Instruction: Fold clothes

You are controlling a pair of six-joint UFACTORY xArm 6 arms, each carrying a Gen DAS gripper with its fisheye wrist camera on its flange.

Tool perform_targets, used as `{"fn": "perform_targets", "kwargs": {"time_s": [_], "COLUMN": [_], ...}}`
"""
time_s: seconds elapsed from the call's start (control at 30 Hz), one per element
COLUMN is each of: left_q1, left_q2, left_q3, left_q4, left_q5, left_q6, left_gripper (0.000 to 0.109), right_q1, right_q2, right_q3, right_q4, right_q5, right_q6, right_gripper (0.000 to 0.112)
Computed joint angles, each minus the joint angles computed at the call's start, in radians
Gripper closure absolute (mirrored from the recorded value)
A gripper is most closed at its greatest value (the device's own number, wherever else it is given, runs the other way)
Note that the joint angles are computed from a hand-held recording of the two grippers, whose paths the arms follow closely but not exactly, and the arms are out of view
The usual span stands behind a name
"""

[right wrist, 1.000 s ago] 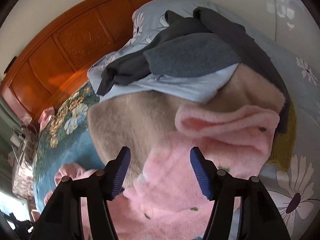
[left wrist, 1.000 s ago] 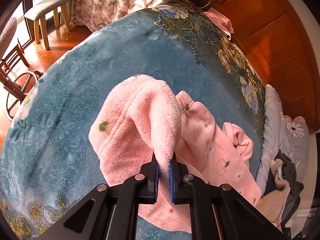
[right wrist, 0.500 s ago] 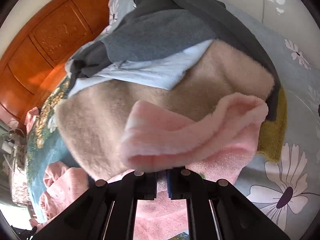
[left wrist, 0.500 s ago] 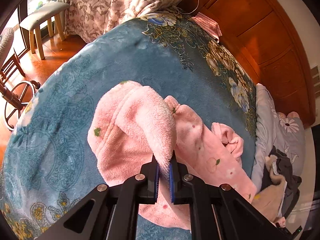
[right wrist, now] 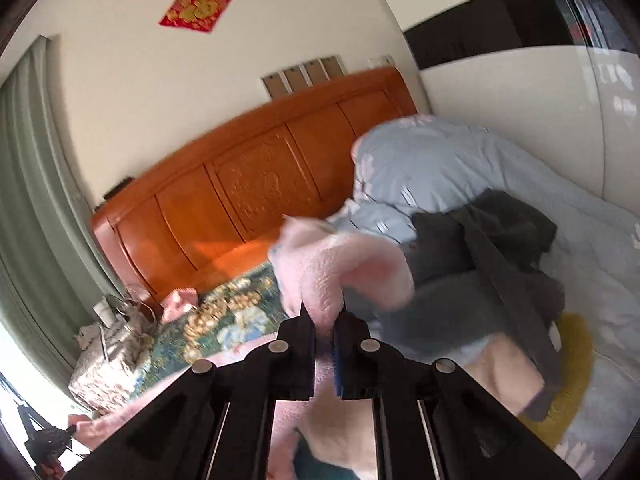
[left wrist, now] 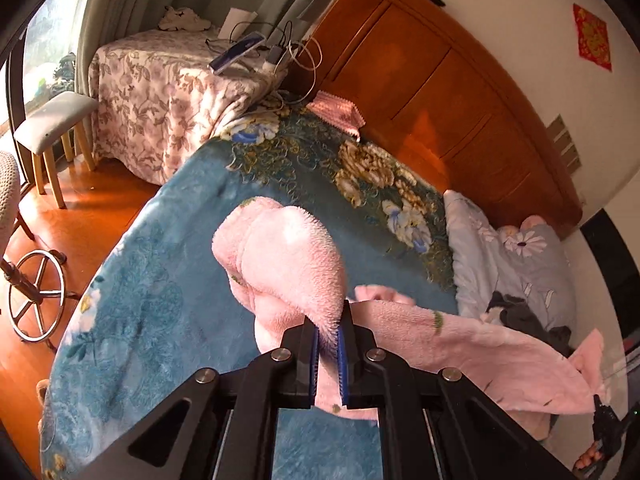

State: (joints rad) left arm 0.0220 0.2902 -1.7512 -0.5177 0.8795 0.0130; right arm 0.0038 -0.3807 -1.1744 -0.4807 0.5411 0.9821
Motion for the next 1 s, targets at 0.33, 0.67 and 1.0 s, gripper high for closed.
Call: {"fn": "perform_targets", "kwargs": {"time_s": [0.33,0.67,1.0], "left_q1": [-0.036,-0.024,0.025], "left_q2": [-0.184,-0.178,-0.145], "left_q3": [0.42,0.433,0.308], "left_q4": [0.206,0.188,0.193], "left_q5": [0.174,0.26,0.358], "left_q6": [-0.003,-0.015,0.089], "left_gripper": [0.1,0.096,0.063], "right_q1": [-0.19,-0.118,-0.043], "right_q2": [-0.244,-0.126,-0.142], "right_q3": [0.503,0.399,0.293], "right_q4": [0.454,0.316,0.171], "right_q5": [0.209,0.329,0.499], "right_q6": [-0.038,-0.017,0.036], "right_gripper": [0.106,0.102,0.074]}}
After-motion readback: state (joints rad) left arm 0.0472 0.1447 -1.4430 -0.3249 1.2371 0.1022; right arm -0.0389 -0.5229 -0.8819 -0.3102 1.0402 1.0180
